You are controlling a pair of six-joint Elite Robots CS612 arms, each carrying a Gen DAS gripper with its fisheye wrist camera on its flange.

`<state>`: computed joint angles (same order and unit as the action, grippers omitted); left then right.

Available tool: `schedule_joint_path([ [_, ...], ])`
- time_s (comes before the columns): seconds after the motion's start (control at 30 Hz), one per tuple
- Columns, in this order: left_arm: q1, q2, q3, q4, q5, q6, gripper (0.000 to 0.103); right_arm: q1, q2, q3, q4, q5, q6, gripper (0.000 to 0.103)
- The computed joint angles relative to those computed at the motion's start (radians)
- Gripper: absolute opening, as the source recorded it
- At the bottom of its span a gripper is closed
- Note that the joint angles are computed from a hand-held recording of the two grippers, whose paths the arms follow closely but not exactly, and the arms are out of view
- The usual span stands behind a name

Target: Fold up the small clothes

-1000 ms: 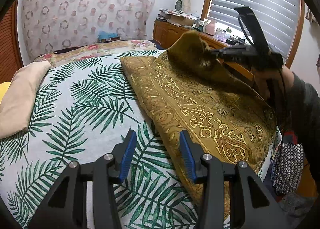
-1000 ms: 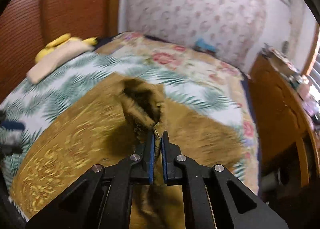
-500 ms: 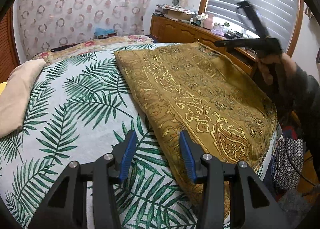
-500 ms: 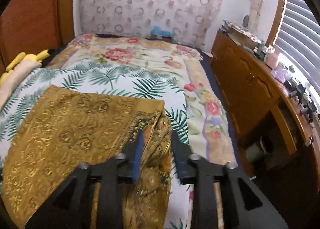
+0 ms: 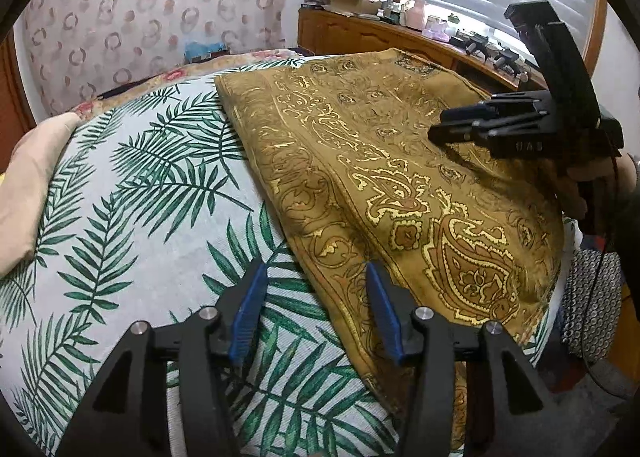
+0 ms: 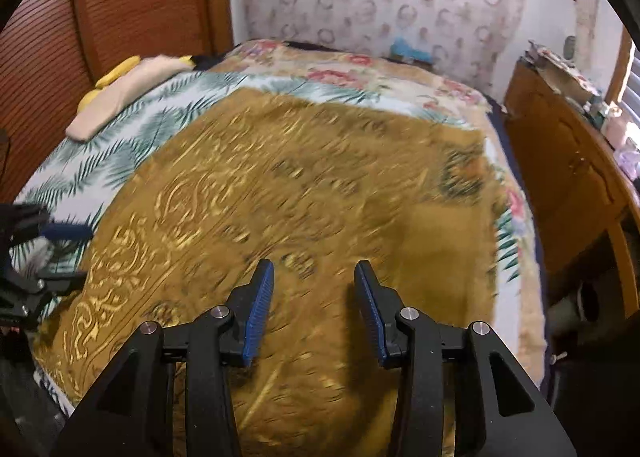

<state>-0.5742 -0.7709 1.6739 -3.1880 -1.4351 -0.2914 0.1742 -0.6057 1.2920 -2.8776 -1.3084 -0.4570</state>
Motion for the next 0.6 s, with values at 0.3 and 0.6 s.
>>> schedule_joint_path([
  [0.3, 0.0, -0.003, 0.002, 0.002, -0.004, 0.004, 0.053, 0.009, 0.016, 0.031, -0.105, -0.057, 0.009, 0.059],
  [0.6, 0.021, -0.011, 0.025, -0.04, -0.112, -0.036, 0.053, -0.002, 0.006, 0.037, -0.059, -0.034, 0.039, 0.065],
])
